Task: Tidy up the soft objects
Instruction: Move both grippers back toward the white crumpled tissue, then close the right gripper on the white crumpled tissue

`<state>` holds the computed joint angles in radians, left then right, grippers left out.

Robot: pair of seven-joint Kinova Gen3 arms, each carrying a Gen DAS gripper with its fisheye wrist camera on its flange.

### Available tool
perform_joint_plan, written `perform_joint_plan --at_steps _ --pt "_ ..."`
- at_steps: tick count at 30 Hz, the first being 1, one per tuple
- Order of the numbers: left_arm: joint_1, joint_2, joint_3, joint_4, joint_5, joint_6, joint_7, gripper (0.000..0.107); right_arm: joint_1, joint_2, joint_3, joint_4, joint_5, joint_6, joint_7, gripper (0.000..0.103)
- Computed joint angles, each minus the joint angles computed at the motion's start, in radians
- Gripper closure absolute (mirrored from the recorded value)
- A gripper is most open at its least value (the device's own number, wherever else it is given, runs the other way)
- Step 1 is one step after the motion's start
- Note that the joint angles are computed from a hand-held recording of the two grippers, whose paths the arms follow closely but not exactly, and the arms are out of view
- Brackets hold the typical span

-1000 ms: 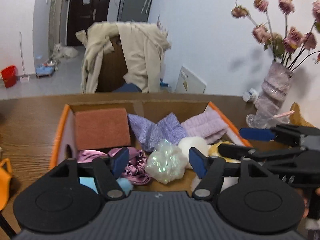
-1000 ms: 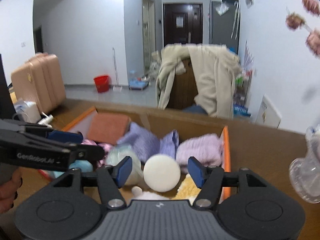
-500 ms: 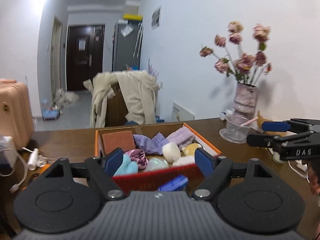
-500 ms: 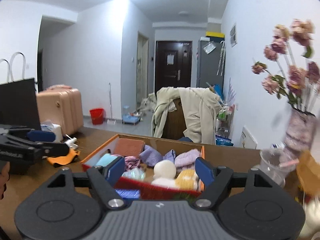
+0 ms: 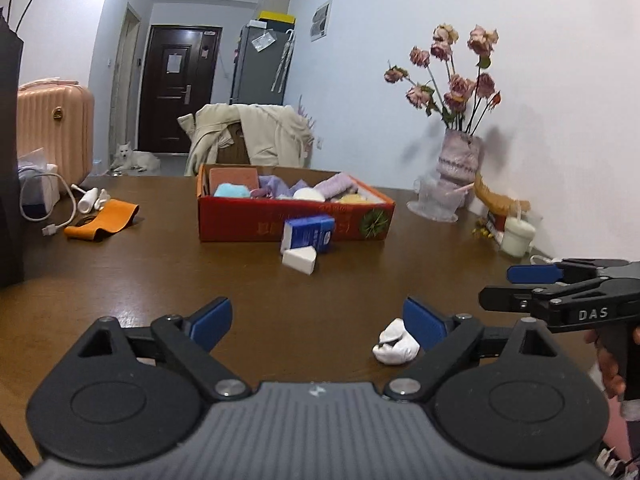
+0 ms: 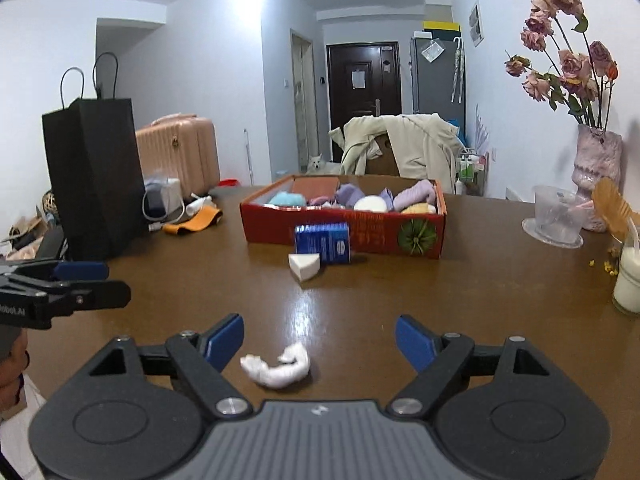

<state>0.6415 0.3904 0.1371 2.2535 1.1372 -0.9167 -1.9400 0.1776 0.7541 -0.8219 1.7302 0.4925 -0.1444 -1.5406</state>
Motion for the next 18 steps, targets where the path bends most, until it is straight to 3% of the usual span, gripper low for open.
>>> perform_joint_plan --at_steps 6,11,15,18 --pt "-0.001 0.002 0.002 -0.016 0.008 0.004 -0.027 0.013 0.025 0.007 -0.019 0.028 0.043 -0.031 -0.045 0.021" --pt "-0.046 0.021 -0.012 -0.056 0.001 0.085 -0.047 0.013 0.042 0.098 -0.107 -0.056 0.070 0.090 -0.030 0.022" --pt "-0.081 0.042 -0.031 -0.102 0.020 0.156 -0.082 0.013 -0.025 0.146 -0.097 -0.141 0.026 0.199 0.020 0.027" --pt "-0.106 0.058 -0.046 -0.136 0.034 0.201 -0.113 0.013 -0.033 0.200 -0.141 -0.191 0.027 0.258 0.104 0.028"
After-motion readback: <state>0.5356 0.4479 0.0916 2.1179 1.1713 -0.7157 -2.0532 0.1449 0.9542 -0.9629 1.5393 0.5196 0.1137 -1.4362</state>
